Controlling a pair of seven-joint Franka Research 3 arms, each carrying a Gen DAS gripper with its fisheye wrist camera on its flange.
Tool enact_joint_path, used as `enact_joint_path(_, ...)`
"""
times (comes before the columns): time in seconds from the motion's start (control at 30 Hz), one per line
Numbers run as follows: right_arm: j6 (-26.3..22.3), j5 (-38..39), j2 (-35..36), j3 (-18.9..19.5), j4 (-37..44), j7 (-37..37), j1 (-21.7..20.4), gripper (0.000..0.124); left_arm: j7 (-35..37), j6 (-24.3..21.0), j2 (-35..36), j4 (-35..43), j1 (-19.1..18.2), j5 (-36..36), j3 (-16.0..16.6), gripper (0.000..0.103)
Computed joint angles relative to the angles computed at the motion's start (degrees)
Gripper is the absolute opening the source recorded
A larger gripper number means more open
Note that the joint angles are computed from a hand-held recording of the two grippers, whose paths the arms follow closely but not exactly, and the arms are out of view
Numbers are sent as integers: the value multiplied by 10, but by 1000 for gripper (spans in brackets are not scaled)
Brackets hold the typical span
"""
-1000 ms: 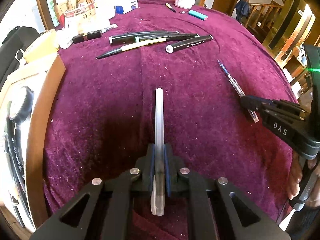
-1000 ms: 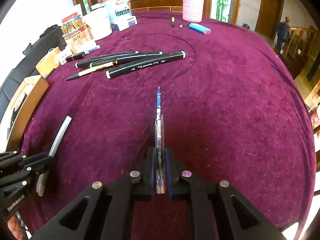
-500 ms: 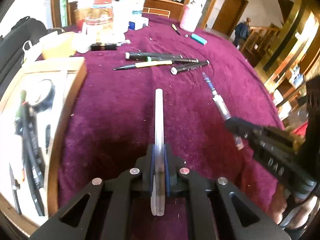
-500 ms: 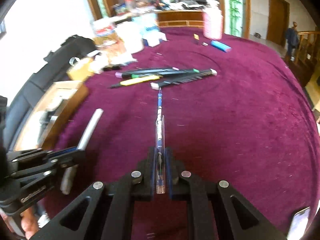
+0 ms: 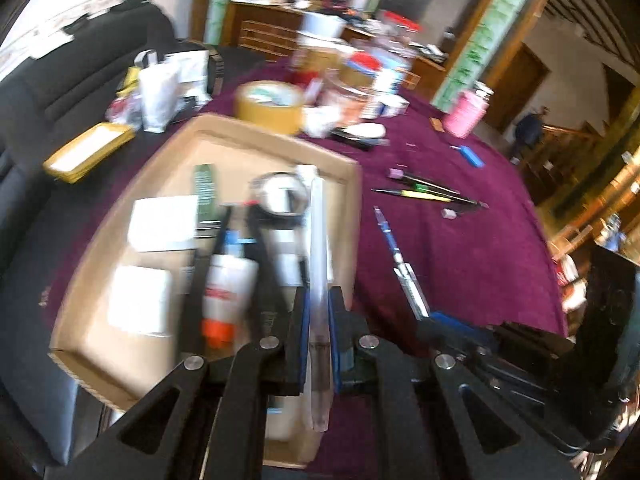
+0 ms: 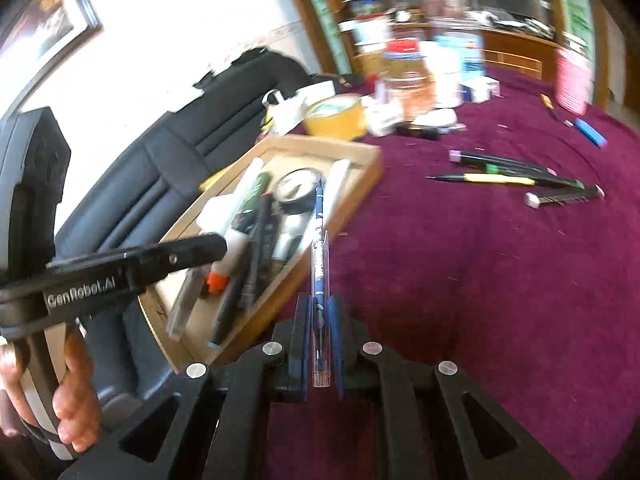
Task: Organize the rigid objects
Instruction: 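Carry both pens into the tray and open both grippers, then withdraw both tools from the tray back over the remaining markers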
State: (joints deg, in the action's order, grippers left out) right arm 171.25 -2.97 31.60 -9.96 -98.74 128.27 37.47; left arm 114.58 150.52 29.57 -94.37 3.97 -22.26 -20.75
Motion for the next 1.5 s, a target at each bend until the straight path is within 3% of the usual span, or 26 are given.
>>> enact_joint_path(0.13,-45,22,60,53,103,-49,-37,10,-28,-16,28,31,3,17,23,9)
enact_joint_path(0.33,-138,31,151,68,260,-79,-49,10,-65,-11,55,54,-2,61,42,9)
enact_joint_path(0.53,-181,36,194,71,325,-82,-57,10,-78,-6,70,63,6,87,35,9)
enact_joint_path(1.0,-216,23,224,67,370,-75,-57,11,-102,-12,91,83,4,122,33,9)
enact_joint_path(1.17,-200,28,219,71,357,-81,-61,11,-92,-12,89,79,12,115,23,14)
enact_joint_path(1.27,-168,45,199,89,321,-97,-74,19,-100,0,81,70,4,122,31,24)
enact_joint_path(1.37,-126,57,170,91,271,-113,-76,37,-88,18,69,54,17,110,17,48)
enact_joint_path(1.4,-103,62,153,95,242,-120,-79,38,-88,28,63,47,16,109,17,58)
enact_joint_path(1.5,-47,89,112,112,174,-146,-95,38,-91,62,42,22,7,119,19,61)
